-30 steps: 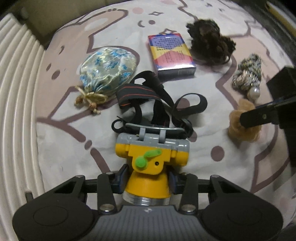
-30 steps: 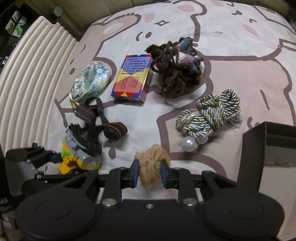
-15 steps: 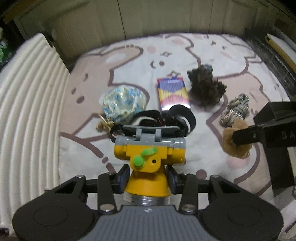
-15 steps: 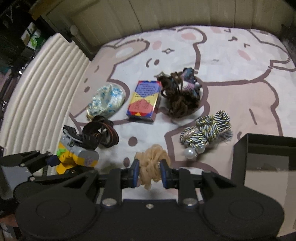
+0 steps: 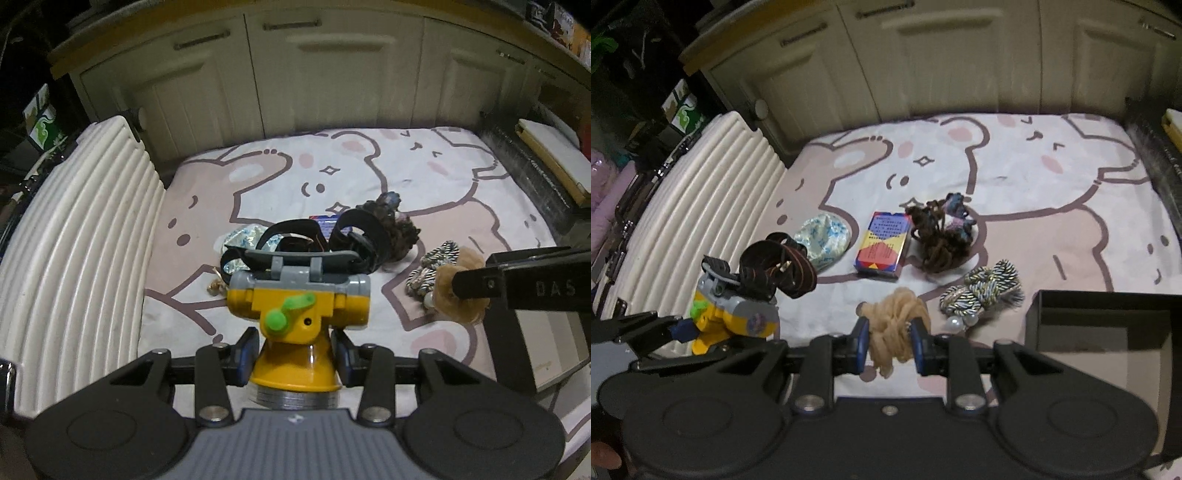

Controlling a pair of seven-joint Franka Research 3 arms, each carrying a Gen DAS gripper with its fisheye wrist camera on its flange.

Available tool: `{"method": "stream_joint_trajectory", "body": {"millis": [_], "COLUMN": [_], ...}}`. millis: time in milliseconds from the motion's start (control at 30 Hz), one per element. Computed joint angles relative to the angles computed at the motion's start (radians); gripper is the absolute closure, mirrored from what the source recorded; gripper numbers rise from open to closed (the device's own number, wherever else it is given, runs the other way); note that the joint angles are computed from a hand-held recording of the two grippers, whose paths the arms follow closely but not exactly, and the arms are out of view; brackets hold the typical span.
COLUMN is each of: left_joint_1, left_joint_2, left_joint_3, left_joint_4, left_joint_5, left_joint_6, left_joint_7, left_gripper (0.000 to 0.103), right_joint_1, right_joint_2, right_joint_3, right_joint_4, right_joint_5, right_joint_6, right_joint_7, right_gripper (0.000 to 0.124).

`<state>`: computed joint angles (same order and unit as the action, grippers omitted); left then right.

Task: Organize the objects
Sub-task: 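Carry the headlamp with the left tool and loofah with the right tool into the black box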

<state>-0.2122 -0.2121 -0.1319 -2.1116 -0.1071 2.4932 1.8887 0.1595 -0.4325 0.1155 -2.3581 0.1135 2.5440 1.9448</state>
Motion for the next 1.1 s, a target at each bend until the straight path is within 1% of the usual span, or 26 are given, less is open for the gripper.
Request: {"method": "stream_joint_trajectory", "body": {"millis": [300,567,700,800,1100], "left_joint_1": [-0.013,-0.049,-0.078,-0.098,-0.154], "left_joint_2": [-0.07,-0.082,-0.086,-0.083,-0.059], "left_joint_3": [0.012,0.013,0.007,-0.002,-0.032], "left_joint_4": [-0.046,-0.039,-0.035,-0.027,-0.005], "left_joint_5": [-0.015,-0.061,-0.087,-0.102,-0.147], "left_joint_6": [0.008,-0.003,-0.004,-0.007,-0.016], "left_joint_7": [-0.019,-0.029,-0.005,0.004,0.028], "left_gripper": [0.059,0.059,0.059,0.059,0.059], "right_joint_1": [-0.009,-0.043,-0.07,-0.091,-0.183], "right_joint_2": [-0.076,-0.135,-0.167,-0.2,-0.311], "right_joint_3": [0.019,0.028,0.029,0.018,-0.014], "right_joint_4": [-0.038,-0.059,-0.076,-0.095,-0.171], "right_joint_5": [-0.022,-0.051,-0.072,-0.079,-0.106], "right_joint_6": [-0.001,-0.013,-0.025,-0.037,-0.085], "right_joint_7": [0.018,0.043,0.053,0.054,0.047], "right_gripper": [0.099,0.099,0.099,0.099,0.099]}}
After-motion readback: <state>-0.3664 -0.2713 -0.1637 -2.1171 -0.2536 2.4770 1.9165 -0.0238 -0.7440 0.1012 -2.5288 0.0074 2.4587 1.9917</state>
